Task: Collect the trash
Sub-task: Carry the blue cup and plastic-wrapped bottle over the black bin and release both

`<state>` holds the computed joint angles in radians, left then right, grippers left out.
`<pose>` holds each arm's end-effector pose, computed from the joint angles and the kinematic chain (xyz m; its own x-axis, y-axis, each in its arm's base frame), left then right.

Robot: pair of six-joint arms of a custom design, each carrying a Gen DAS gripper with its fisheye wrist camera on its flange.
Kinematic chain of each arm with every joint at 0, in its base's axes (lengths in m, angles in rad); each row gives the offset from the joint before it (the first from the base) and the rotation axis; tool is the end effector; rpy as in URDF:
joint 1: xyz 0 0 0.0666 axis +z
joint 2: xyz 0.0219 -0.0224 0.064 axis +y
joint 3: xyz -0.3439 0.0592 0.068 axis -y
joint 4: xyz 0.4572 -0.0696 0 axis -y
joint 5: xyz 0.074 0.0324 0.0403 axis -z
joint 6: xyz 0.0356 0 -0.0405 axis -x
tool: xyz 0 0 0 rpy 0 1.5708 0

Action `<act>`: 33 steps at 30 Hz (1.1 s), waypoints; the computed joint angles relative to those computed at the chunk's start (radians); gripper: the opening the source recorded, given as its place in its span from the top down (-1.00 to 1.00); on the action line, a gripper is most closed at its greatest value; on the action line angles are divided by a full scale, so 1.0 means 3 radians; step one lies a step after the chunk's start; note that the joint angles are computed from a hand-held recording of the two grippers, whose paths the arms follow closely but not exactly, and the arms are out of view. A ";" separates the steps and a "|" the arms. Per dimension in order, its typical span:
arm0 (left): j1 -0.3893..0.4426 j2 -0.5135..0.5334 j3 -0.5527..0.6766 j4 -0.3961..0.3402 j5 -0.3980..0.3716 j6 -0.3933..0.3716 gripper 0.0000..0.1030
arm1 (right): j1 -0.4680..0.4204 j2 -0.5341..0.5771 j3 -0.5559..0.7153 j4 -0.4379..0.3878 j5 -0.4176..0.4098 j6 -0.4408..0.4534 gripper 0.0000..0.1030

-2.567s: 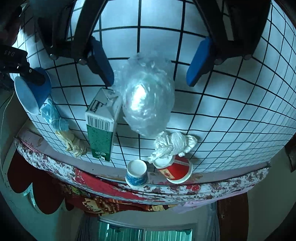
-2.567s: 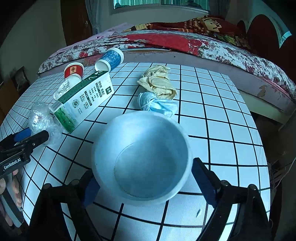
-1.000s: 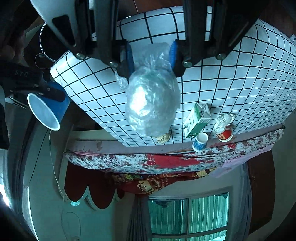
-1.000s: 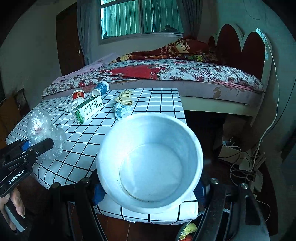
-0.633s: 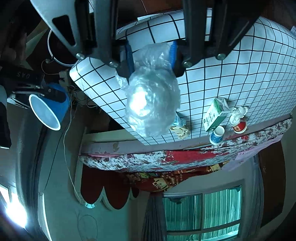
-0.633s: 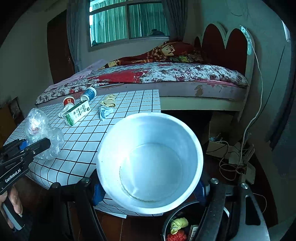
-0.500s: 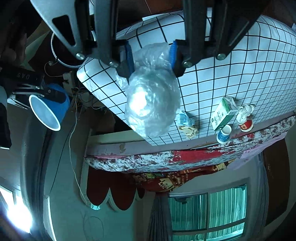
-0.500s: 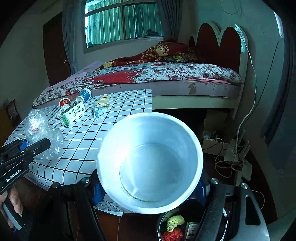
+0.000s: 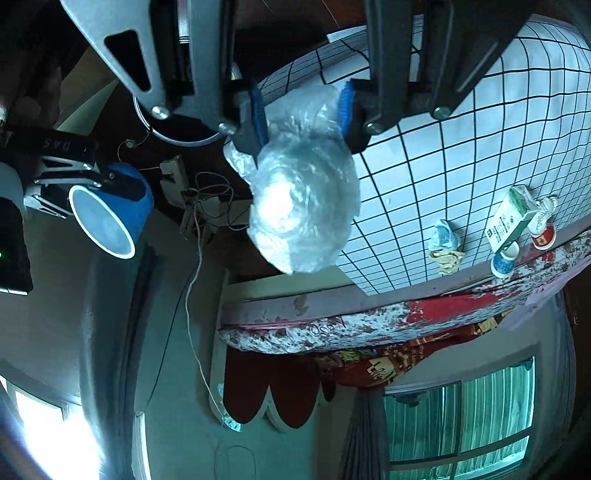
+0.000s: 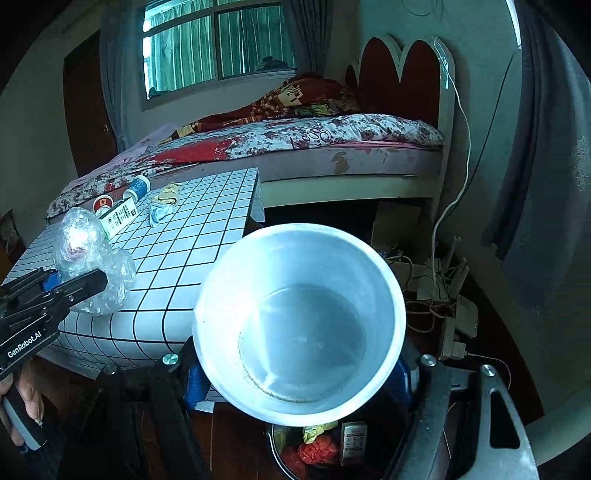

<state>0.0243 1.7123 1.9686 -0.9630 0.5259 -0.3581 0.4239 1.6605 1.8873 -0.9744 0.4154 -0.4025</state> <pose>0.6598 -0.0022 0.5092 -0.4816 0.2915 -0.8265 0.5653 0.8240 -0.0387 0.5930 0.2514 0.4972 -0.6119 0.1171 -0.7822 0.1447 0.9889 0.0348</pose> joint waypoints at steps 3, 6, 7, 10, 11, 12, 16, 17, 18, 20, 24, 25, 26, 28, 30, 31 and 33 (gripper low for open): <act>-0.0056 -0.0042 -0.0063 -0.0020 0.0031 -0.0039 0.37 | -0.0037 -0.0085 -0.0127 -0.0019 -0.0078 -0.0023 -0.48; -0.0110 -0.0072 -0.0119 -0.0069 0.0062 -0.0103 0.37 | -0.0086 -0.0185 -0.0283 -0.0024 -0.0202 -0.0073 -0.48; -0.0123 -0.0076 -0.0131 -0.0091 0.0079 -0.0134 0.37 | -0.0095 -0.0211 -0.0324 -0.0041 -0.0195 -0.0075 -0.48; -0.0173 -0.0113 -0.0212 -0.0137 0.0100 -0.0237 0.37 | -0.0116 -0.0308 -0.0470 -0.0053 -0.0195 -0.0091 -0.48; -0.0187 -0.0118 -0.0228 -0.0169 0.0121 -0.0266 0.37 | -0.0130 -0.0341 -0.0521 -0.0063 -0.0203 -0.0102 -0.48; -0.0210 -0.0133 -0.0263 -0.0188 0.0124 -0.0306 0.37 | -0.0144 -0.0372 -0.0570 -0.0075 -0.0211 -0.0112 -0.48; -0.0295 -0.0134 -0.0325 -0.0345 0.0137 -0.0481 0.37 | -0.0200 -0.0469 -0.0740 -0.0103 -0.0303 -0.0120 -0.48; -0.0318 -0.0142 -0.0355 -0.0375 0.0130 -0.0527 0.37 | -0.0212 -0.0496 -0.0789 -0.0104 -0.0329 -0.0114 -0.48; -0.0338 -0.0148 -0.0377 -0.0405 0.0120 -0.0572 0.37 | -0.0219 -0.0515 -0.0830 -0.0100 -0.0348 -0.0108 -0.48; -0.0384 -0.0160 -0.0428 -0.0474 0.0099 -0.0676 0.37 | -0.0240 -0.0550 -0.0923 -0.0114 -0.0401 -0.0090 -0.48; -0.0446 -0.0073 -0.0423 -0.0699 0.0138 -0.0831 0.37 | -0.0265 -0.0556 -0.1030 -0.0174 -0.0485 -0.0005 -0.48; -0.0463 -0.0061 -0.0432 -0.0713 0.0128 -0.0855 0.37 | -0.0275 -0.0539 -0.1049 -0.0193 -0.0533 0.0019 -0.48; -0.0480 -0.0038 -0.0430 -0.0741 0.0128 -0.0908 0.37 | -0.0288 -0.0515 -0.1048 -0.0218 -0.0581 0.0046 -0.48; -0.0505 0.0003 -0.0427 -0.0755 0.0101 -0.0976 0.37 | -0.0314 -0.0452 -0.1048 -0.0269 -0.0673 0.0139 -0.48; -0.0519 0.0093 -0.0357 -0.0865 0.0122 -0.1030 0.37 | -0.0335 -0.0371 -0.1007 -0.0347 -0.0733 0.0227 -0.48; -0.0524 0.0125 -0.0333 -0.0886 0.0112 -0.1057 0.37 | -0.0343 -0.0339 -0.0989 -0.0371 -0.0752 0.0292 -0.49; -0.0546 0.0197 -0.0279 -0.0972 0.0116 -0.1105 0.37 | -0.0360 -0.0280 -0.0950 -0.0403 -0.0782 0.0391 -0.48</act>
<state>-0.1396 1.7713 1.8850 -1.2546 0.5606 -0.6895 0.3158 1.5764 1.6022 -1.0953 0.1809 -0.2853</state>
